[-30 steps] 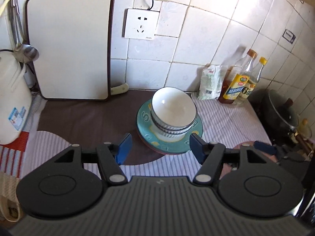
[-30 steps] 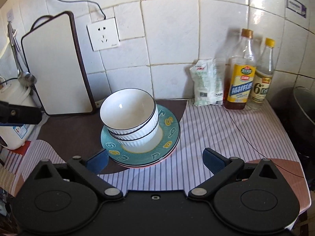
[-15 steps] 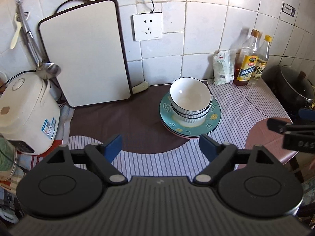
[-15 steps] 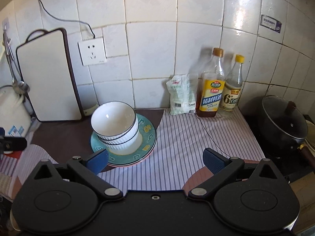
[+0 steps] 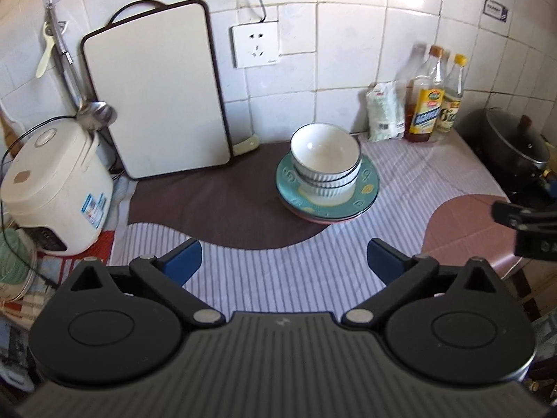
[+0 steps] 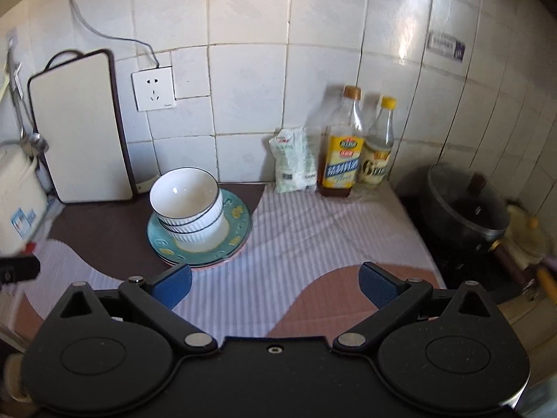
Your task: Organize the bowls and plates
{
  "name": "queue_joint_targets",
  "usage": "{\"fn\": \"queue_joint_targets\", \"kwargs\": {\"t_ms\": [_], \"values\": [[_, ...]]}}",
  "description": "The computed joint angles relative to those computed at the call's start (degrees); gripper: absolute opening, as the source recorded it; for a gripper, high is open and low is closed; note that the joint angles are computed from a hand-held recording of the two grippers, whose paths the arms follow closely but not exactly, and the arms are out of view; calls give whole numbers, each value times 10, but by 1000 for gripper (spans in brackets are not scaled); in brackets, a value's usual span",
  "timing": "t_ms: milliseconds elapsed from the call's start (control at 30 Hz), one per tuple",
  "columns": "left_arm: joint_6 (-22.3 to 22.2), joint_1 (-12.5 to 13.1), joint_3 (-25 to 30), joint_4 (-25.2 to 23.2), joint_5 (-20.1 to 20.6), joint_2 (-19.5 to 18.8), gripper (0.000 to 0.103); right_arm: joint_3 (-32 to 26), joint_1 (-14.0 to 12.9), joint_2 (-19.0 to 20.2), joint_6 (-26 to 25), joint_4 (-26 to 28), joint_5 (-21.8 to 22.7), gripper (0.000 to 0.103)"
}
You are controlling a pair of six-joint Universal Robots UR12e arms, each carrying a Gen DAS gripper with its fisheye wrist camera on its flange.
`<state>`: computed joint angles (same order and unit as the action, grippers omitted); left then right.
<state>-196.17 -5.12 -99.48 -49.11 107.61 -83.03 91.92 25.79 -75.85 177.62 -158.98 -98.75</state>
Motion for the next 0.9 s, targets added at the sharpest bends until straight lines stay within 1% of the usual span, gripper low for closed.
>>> {"fn": "queue_joint_targets", "kwargs": {"t_ms": [100, 167, 233, 300, 400, 533, 600, 700, 800, 900], "values": [[-8, -2, -2, -10, 0, 3, 103, 15, 4, -6, -36, -29, -12, 103], [-13, -6, 2, -28, 4, 3, 103, 22, 5, -12, -46, -31, -9, 103], [-17, -11, 4, -39, 19, 4, 103, 30, 5, -19, -55, -32, 2, 103], [-18, -16, 4, -41, 30, 6, 103, 37, 5, -26, -54, -31, 13, 103], [-20, -18, 3, -44, 36, 8, 103, 46, 4, -34, -49, -35, 30, 103], [-21, -26, 2, -49, 57, 7, 103, 54, 5, -37, -51, -44, 30, 103], [-15, -26, 1, -50, 54, 9, 103, 56, 6, -38, -53, -45, 30, 103], [-19, -22, -1, -50, 45, 11, 103, 58, 6, -39, -56, -48, 22, 103], [-25, -21, -4, -48, 48, 12, 103, 62, 7, -40, -55, -50, 17, 103], [-21, -23, -10, -33, 55, 14, 103, 68, 4, -43, -46, -57, 30, 103]]}}
